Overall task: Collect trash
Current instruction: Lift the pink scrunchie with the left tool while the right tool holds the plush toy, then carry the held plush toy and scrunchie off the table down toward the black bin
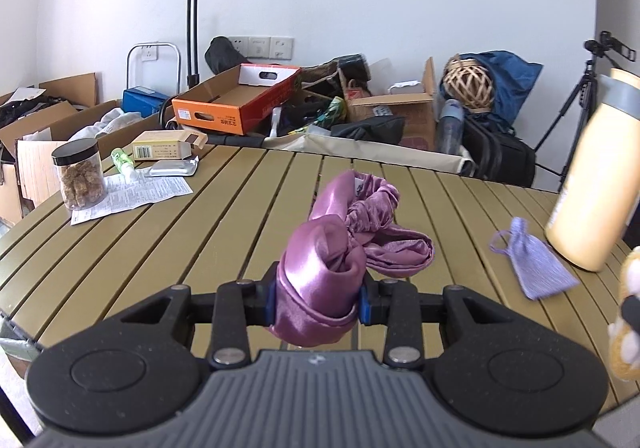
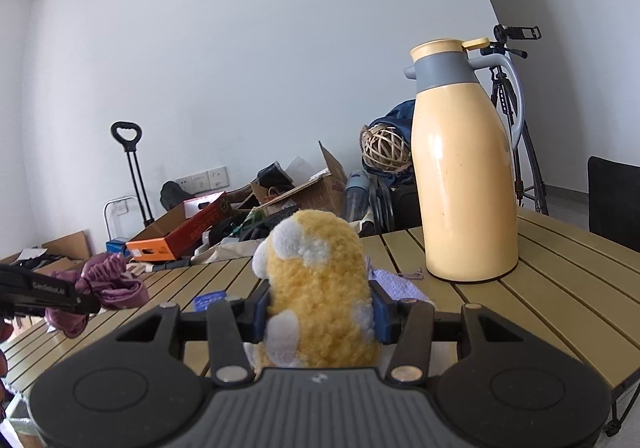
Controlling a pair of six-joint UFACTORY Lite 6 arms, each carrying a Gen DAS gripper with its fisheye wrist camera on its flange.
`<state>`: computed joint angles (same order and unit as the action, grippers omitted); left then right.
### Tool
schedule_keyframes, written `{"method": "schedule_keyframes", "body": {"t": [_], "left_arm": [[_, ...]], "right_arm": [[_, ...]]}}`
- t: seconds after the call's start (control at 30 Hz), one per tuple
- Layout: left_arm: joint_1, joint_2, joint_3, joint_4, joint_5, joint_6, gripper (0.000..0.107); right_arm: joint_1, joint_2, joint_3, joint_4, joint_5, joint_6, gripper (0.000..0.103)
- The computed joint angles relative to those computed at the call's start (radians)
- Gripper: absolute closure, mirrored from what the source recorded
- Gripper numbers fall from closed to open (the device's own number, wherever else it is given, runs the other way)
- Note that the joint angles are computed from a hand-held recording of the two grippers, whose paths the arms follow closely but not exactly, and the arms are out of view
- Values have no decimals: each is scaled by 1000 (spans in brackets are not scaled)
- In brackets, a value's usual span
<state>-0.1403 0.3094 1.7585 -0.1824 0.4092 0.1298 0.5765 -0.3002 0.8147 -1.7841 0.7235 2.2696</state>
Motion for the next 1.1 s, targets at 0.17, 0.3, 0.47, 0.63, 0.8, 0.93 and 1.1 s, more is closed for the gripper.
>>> {"method": "schedule_keyframes", "body": {"t": [0.17, 0.3, 0.47, 0.63, 0.8, 0.93, 1.1], "left_arm": [[8, -189, -235, -127, -39, 130, 71], [5, -329, -404, -204, -58, 223, 71], [21, -494, -595, -344, -50, 376, 71], [35, -630, -743, -417, -31, 468, 71], [60, -759, -878, -481, 3, 552, 71], [80, -837, -964, -509, 26, 596, 71], [118, -877, -1046, -545, 45, 649, 71]], "right_arm": [[143, -77, -75, 90, 98, -72, 56], [270, -134, -129, 162, 191, -119, 56], [433, -184, -188, 244, 305, -152, 56], [575, -168, -213, 323, 381, -158, 56], [662, -147, -223, 378, 410, -148, 56], [702, -140, -234, 417, 398, -133, 56], [733, -102, -240, 466, 362, -101, 56]]}}
